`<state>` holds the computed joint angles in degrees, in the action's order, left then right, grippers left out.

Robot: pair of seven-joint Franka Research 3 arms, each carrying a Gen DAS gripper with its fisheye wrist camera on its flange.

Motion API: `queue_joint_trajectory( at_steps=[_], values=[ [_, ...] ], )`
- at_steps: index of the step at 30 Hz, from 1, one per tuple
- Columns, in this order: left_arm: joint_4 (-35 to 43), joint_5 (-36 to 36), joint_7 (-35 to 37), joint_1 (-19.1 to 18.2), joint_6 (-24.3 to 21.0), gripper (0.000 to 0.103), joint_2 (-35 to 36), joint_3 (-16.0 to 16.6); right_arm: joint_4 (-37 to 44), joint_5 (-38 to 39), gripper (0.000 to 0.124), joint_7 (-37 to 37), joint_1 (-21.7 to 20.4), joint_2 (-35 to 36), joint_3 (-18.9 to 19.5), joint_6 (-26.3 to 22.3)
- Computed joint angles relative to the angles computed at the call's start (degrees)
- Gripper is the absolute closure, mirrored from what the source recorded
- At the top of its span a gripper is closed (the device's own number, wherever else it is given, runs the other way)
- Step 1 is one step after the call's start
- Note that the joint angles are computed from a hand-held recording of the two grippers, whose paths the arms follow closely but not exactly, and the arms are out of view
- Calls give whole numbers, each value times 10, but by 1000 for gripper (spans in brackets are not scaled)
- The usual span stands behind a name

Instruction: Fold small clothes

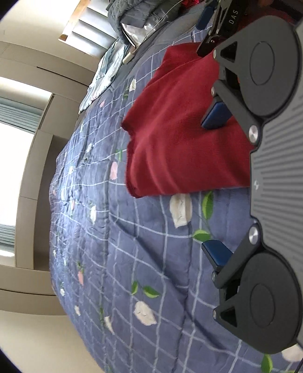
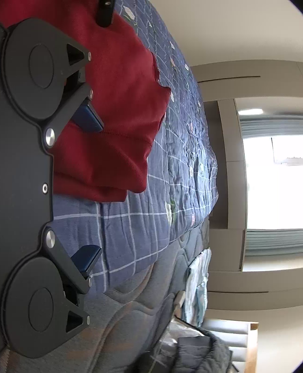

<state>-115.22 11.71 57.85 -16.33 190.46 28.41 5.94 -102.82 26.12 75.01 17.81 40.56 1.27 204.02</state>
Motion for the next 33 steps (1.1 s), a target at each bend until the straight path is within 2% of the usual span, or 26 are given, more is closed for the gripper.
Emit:
queue_joint_trajectory(
  at_steps=[1, 3, 4, 6, 8, 9, 10, 14, 16, 20, 22, 25, 27, 33],
  values=[
    [-1, 1, -2, 14, 6, 0, 3, -14, -2, 6, 21, 4, 0, 0, 0, 2],
    [-6, 3, -9, 48, 18, 0, 8, -48, 3, 47, 21, -2, 27, 2, -26, -7],
    [-7, 5, -14, 70, 25, 0, 12, -69, 2, 46, 21, 6, 21, 1, -20, -13],
    [-10, 7, -16, 79, 36, 0, 16, -77, -4, 27, 21, 21, -7, -4, 6, -15],
    [-12, 4, -11, 68, 40, 0, 14, -66, -12, -1, 21, 43, -40, -7, 37, -12],
    [-12, 5, -9, 70, 37, 0, 14, -68, -19, -21, 21, 56, -61, -9, 56, -7],
    [-10, 11, -8, 83, 31, 0, 12, -80, -27, -58, 21, 77, -98, -9, 91, 0],
    [-3, 42, -19, 169, 7, 0, 10, -164, -59, -241, 21, 185, -266, 14, 238, 36],
    [-6, 48, -23, 176, 15, 0, 10, -168, -65, -308, 21, 225, -319, 30, 281, 42],
    [-2, 52, -19, 148, 20, 0, 10, -141, -70, -344, 22, 253, -315, 26, 271, 50],
    [5, 62, -16, 164, 13, 0, 15, -157, -69, -345, 22, 260, -298, 18, 253, 46],
    [17, 78, -17, 219, -7, 0, 27, -214, -68, -361, 22, 283, -292, 16, 240, 44],
    [23, 80, -14, 231, -19, 0, 31, -228, -71, -369, 22, 298, -287, 13, 230, 46],
    [21, 66, -14, 178, -15, 0, 26, -176, -62, -393, 22, 332, -268, 11, 203, 43]
  ],
)
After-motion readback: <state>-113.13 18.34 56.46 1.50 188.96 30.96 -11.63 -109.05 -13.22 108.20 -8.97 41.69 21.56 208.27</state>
